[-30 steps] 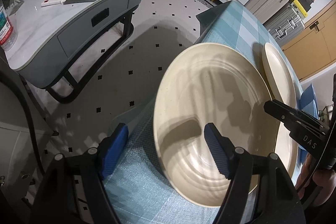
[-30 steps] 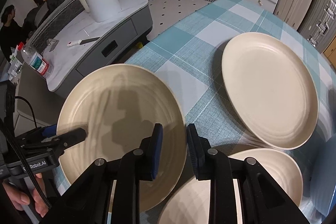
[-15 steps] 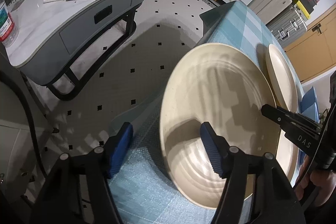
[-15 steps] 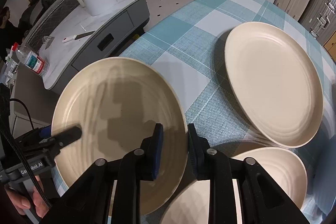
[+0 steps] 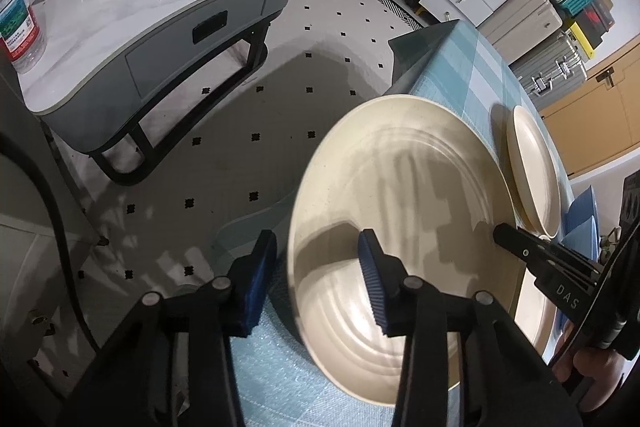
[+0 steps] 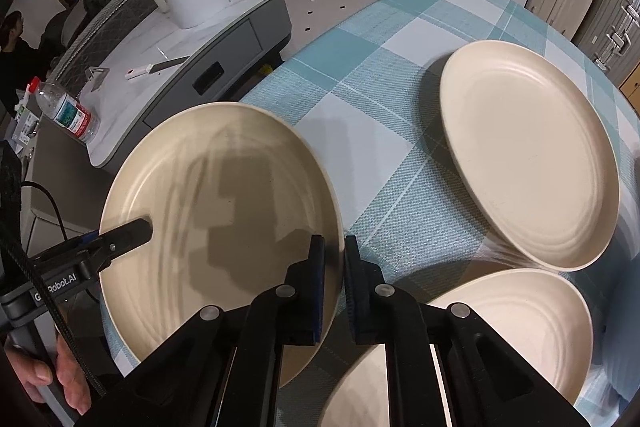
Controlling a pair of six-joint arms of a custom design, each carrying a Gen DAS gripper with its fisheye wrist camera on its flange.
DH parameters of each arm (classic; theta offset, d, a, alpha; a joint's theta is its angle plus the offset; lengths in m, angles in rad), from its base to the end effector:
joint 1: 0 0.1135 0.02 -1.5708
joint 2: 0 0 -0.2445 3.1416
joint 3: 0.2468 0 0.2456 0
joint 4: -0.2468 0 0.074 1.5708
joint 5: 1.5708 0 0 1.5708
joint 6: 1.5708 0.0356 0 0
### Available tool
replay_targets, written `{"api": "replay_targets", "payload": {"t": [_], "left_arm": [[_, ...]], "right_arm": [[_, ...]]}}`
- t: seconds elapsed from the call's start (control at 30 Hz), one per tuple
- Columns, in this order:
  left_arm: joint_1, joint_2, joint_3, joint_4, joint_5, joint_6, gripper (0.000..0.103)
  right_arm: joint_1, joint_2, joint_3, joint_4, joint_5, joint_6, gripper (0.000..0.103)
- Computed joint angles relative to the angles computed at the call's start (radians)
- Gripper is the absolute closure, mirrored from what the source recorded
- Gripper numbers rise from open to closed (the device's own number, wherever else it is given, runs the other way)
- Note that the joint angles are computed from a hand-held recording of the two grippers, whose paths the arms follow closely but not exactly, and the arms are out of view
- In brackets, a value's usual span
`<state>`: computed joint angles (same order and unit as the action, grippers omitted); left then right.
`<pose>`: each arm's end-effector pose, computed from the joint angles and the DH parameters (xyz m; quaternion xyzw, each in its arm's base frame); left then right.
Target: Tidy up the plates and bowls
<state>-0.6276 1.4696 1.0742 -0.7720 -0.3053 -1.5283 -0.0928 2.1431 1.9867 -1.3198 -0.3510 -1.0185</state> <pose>0.2334 -0.1561 0.2211 -0.4489 0.8585 -0.1040 0.2249 0.4065 -0.0255 0.2343 -0.4465 0.8764 0.1236 0.1315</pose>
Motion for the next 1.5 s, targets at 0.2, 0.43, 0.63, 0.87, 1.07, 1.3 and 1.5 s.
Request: {"api": "replay_targets", "payload": {"t": [0.2,0.43,0.63,0.87,1.07,1.3,1.5], "left_arm": [[-0.014,0.013,0.026,-0.039,-0.024,0.001,0.072],[-0.020,0.023,0.048,-0.075,-0.033,-0.004,0.077],[-0.027,0.037,0.073,-0.110,-0.039,-0.002,0.081],[-0.023,-0.005,0.043,-0.094,-0.017,-0.011,0.090],[-0.053,0.045,0.129,-0.184,-0.070,-0.002,0.091],[-0.061,0.029,0.116,-0.186,-0.083,-0.014,0.094],[-0.072,0.072,0.166,-0.222,-0.099,-0.006,0.094]], "right_arm": [[-0.008,0.009,0.018,-0.035,-0.007,-0.010,0.096],[-0.011,-0.026,-0.034,-0.012,-0.010,-0.014,0.096],[-0.020,-0.020,-0.043,-0.010,-0.012,-0.015,0.096],[-0.019,-0.018,-0.039,-0.010,-0.004,-0.012,0.096],[-0.029,-0.009,-0.025,-0.019,-0.009,-0.014,0.096],[-0.035,-0.018,-0.035,-0.015,-0.014,-0.026,0.096],[-0.045,-0.001,0.010,-0.045,-0.024,-0.030,0.096]]}}
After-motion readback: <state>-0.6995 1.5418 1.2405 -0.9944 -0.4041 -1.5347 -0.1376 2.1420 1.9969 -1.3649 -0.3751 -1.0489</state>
